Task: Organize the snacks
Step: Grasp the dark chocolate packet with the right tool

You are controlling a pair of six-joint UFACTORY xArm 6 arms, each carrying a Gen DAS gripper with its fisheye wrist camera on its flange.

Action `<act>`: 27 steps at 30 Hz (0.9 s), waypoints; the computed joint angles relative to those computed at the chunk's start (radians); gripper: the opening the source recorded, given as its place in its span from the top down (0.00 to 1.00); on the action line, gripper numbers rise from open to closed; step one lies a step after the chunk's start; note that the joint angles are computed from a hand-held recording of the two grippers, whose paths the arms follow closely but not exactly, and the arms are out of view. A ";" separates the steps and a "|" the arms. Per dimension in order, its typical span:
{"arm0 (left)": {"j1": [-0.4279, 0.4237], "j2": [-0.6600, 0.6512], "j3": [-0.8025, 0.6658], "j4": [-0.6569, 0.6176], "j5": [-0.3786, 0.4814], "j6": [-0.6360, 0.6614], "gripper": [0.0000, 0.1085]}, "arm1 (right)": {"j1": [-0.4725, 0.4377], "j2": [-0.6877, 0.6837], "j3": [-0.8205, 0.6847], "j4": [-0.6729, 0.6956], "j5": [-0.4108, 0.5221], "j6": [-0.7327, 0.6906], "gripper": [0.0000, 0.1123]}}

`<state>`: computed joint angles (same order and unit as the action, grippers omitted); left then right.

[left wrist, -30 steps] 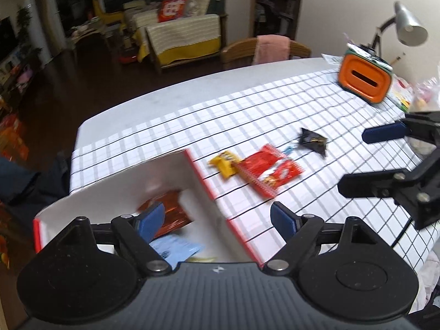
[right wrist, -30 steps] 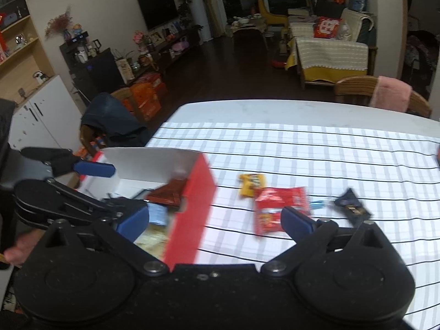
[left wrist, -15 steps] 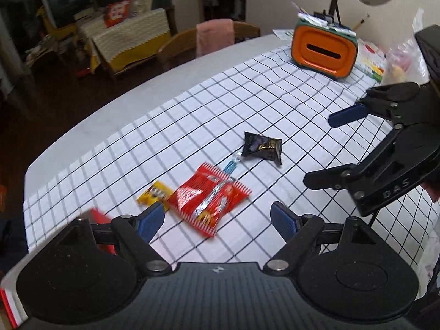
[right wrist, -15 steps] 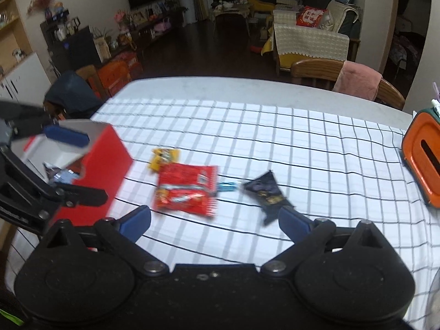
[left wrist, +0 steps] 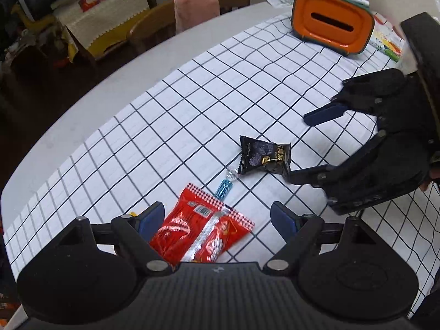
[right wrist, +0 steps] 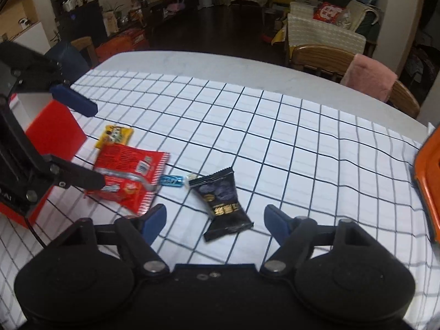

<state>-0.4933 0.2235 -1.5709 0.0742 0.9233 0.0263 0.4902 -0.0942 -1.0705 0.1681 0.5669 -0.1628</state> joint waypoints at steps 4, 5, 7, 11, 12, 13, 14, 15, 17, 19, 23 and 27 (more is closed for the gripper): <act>0.000 0.067 -0.072 -0.007 0.042 0.032 0.22 | -0.008 0.076 -0.039 0.045 -0.013 -0.063 0.42; -0.002 0.083 -0.091 -0.009 0.055 0.041 0.22 | -0.007 0.090 -0.045 0.050 -0.019 -0.078 0.43; -0.006 0.109 -0.117 -0.006 0.070 0.053 0.22 | -0.005 0.112 -0.052 0.055 -0.034 -0.101 0.47; -0.010 0.157 -0.165 -0.003 0.093 0.073 0.22 | -0.001 0.130 -0.050 0.079 -0.049 -0.160 0.55; -0.010 0.170 -0.179 -0.006 0.097 0.078 0.22 | 0.000 0.132 -0.047 0.067 -0.055 -0.162 0.57; -0.010 0.181 -0.190 -0.006 0.099 0.078 0.22 | 0.001 0.134 -0.045 0.062 -0.060 -0.166 0.58; -0.010 0.191 -0.200 -0.008 0.100 0.081 0.23 | 0.002 0.136 -0.041 0.059 -0.067 -0.166 0.59; -0.009 0.199 -0.207 -0.013 0.099 0.087 0.23 | 0.001 0.138 -0.040 0.061 -0.069 -0.163 0.60; -0.008 0.218 -0.223 -0.010 0.099 0.093 0.23 | 0.000 0.138 -0.032 0.078 -0.080 -0.164 0.64; -0.005 0.239 -0.243 -0.016 0.109 0.108 0.25 | 0.001 0.132 -0.016 0.081 -0.100 -0.165 0.67; -0.003 0.273 -0.273 -0.045 0.129 0.164 0.43 | 0.001 0.110 0.018 0.070 -0.126 -0.145 0.70; -0.001 0.298 -0.292 -0.068 0.150 0.199 0.57 | -0.001 0.078 0.052 0.086 -0.132 -0.129 0.71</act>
